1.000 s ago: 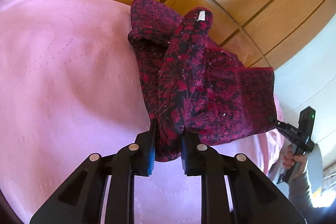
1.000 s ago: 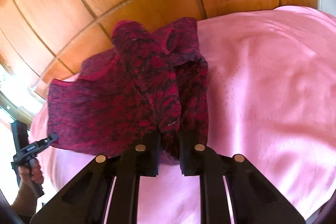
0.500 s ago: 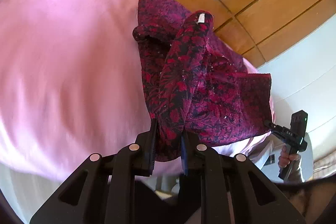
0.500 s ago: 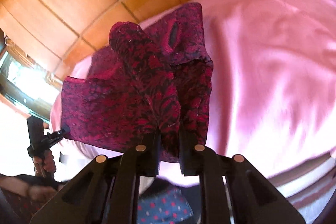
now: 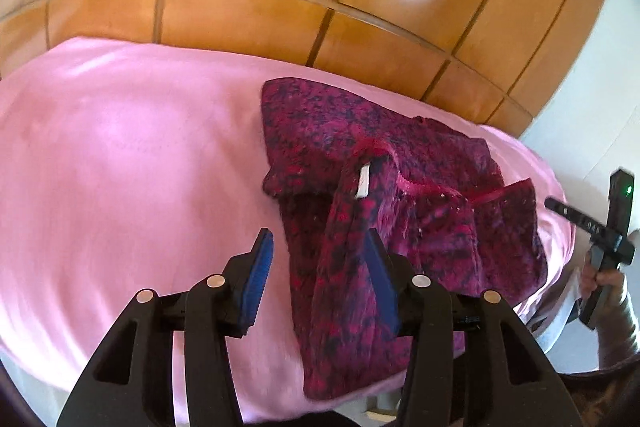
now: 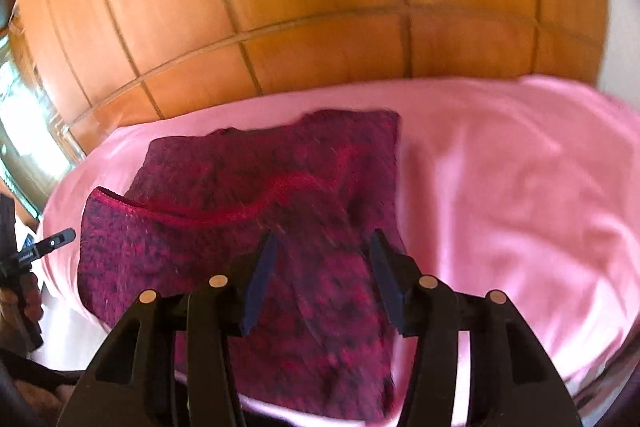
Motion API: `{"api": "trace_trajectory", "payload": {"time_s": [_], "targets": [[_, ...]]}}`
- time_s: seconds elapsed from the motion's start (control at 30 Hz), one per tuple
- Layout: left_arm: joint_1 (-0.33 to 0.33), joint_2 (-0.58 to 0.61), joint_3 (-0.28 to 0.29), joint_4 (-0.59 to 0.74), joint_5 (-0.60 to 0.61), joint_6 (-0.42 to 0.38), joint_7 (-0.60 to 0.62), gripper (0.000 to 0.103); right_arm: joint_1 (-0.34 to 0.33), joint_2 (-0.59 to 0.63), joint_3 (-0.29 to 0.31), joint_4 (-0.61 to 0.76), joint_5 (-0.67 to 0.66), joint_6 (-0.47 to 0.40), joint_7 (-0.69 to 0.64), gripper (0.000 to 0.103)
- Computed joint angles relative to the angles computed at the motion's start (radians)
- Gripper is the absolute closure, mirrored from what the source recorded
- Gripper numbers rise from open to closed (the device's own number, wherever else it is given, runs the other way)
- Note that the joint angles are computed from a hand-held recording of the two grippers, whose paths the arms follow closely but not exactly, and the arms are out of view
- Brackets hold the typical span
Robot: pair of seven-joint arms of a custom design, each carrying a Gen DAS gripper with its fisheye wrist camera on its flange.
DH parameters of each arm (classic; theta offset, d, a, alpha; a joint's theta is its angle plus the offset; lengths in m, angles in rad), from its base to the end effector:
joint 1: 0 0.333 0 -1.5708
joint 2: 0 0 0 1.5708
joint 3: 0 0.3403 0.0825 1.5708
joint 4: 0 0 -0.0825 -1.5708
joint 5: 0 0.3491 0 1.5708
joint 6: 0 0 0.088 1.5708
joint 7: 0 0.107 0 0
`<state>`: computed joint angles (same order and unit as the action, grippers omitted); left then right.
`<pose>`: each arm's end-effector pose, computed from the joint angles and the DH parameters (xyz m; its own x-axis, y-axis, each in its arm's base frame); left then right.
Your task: Fold small clothes
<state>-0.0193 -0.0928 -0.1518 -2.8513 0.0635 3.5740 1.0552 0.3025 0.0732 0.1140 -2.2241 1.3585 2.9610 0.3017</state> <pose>0.3885 -0.0755 0.3766 0.1293 -0.9368 0.3251 -0.6890 -0.3206 -0.6500 0.5051 0.1504 0.4260 0.4570 -0.8687 -0.1912 -0.6773 -0.2005 -0.7079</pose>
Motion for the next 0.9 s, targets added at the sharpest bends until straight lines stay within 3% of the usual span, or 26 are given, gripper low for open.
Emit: {"api": "trace_trajectory", "payload": {"time_s": [0.1,0.17,0.2,0.23,0.27,0.3,0.43,0.57,0.63,0.7,0.77,0.8,0.87,0.9], "targets": [[-0.003,0.034,0.006,0.031,0.035,0.011,0.020,0.057,0.029,0.054,0.029,0.040,-0.020,0.069,-0.037,0.059],[-0.005,0.069,0.018,0.060,0.083,0.014,0.013,0.057,0.048,0.104,0.046,0.057,-0.113,0.147,0.013,0.064],[0.003,0.086,0.035,0.079,0.165,0.006,-0.031,0.062,0.074,0.118,0.023,0.048,-0.186,0.179,0.063,0.075],[0.008,0.101,0.039,0.094,0.207,-0.001,-0.048,0.080,0.127,0.138,-0.036,0.033,-0.329,0.211,0.176,0.081],[-0.001,0.109,0.036,0.105,0.180,-0.018,-0.013,0.085,0.151,0.147,-0.069,0.026,-0.413,0.210,0.251,0.085],[-0.008,0.111,0.032,0.103,0.142,-0.010,0.017,0.088,0.139,0.150,-0.068,0.030,-0.427,0.197,0.271,0.088],[0.037,0.120,0.061,0.076,0.245,0.094,-0.133,0.090,-0.050,0.117,0.098,0.046,-0.214,0.166,0.101,0.089],[0.061,0.189,0.064,0.109,0.250,0.124,-0.222,0.090,-0.079,0.157,0.091,0.091,-0.149,0.112,0.135,0.089],[-0.012,0.222,0.072,0.150,0.090,0.033,-0.090,0.090,-0.067,0.197,0.061,0.114,-0.214,0.084,0.240,0.089],[-0.029,0.240,0.067,0.175,0.058,-0.017,-0.057,0.090,-0.076,0.238,0.069,0.134,-0.243,0.089,0.283,0.089],[-0.015,0.227,0.059,0.162,0.084,0.001,-0.065,0.086,-0.099,0.254,0.100,0.144,-0.229,0.103,0.282,0.088],[0.023,0.221,0.044,0.154,0.154,0.023,-0.113,0.079,-0.101,0.253,0.105,0.140,-0.238,0.112,0.289,0.088],[0.095,0.213,0.028,0.138,0.293,0.078,-0.229,0.039,-0.127,0.255,0.136,0.142,-0.213,0.120,0.263,0.086],[0.083,0.209,0.040,0.123,0.263,0.107,-0.218,0.035,-0.138,0.255,0.146,0.143,-0.199,0.115,0.253,0.085]]}}
